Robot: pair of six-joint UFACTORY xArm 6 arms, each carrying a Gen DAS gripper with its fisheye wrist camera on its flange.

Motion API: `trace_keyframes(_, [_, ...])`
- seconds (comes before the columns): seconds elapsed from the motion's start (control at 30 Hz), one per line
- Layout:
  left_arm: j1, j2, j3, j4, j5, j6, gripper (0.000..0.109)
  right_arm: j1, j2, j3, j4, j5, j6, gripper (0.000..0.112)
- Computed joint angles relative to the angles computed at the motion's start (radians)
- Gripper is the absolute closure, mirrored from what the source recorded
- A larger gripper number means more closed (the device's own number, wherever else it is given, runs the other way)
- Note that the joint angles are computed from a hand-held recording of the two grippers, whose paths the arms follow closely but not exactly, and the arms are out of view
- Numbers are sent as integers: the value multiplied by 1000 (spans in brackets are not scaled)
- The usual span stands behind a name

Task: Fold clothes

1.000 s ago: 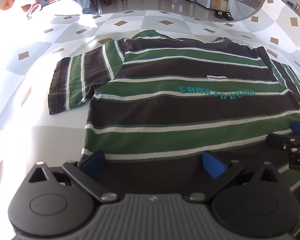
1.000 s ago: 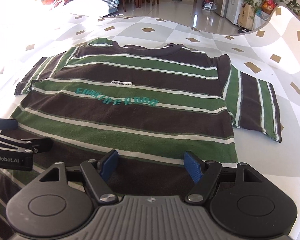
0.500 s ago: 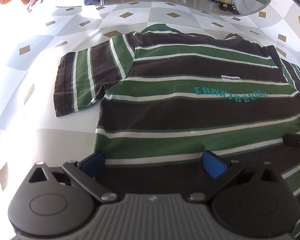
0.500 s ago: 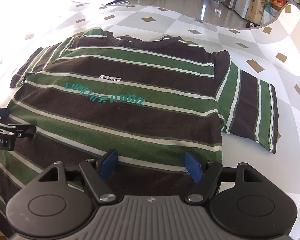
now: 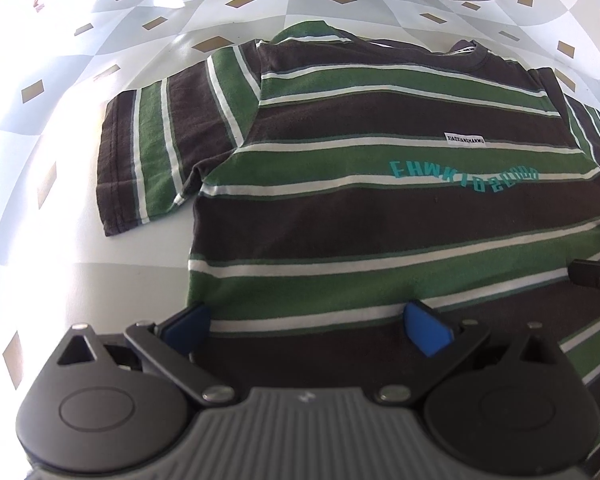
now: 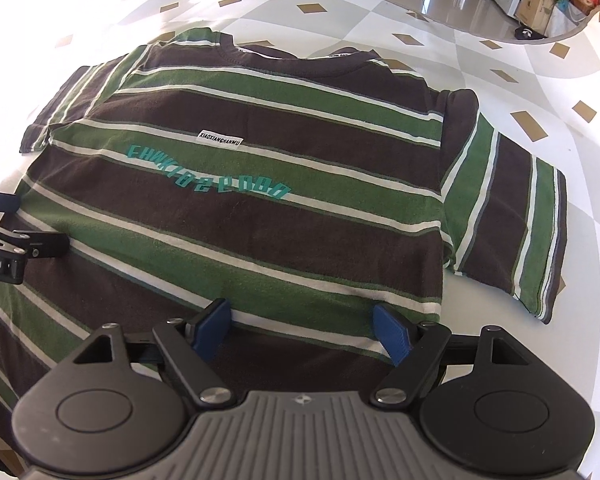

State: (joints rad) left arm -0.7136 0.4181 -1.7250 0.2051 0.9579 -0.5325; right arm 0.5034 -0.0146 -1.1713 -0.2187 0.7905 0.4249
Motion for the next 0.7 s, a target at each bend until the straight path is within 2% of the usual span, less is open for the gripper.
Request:
trace_keyframes(0.07, [1,9,-20,-16,16,17,6,-1,11,-25,34,25,-35,37])
trace_keyframes(0.1, [-1,5,-13,-9,-5,19,6,-1,11,-31,46,25,-45,38])
trace_keyframes(0.23, [-9,14,-27,50,-63,13,6,-5,-1,-9,45,-79,-52,38])
trace_keyframes(0.37, [-1,71,-103,18,-77,16,6,-2,35,-32,50,-129,-67,38])
trace_keyframes(0.57, [-2,157,-199,-26,-51,40,6,14,115,-104,103,-118,-175,38])
trace_keyframes(0.7, [-3,180,-216,23,-58,35,6,7,132,-102,61,-138,-152,37])
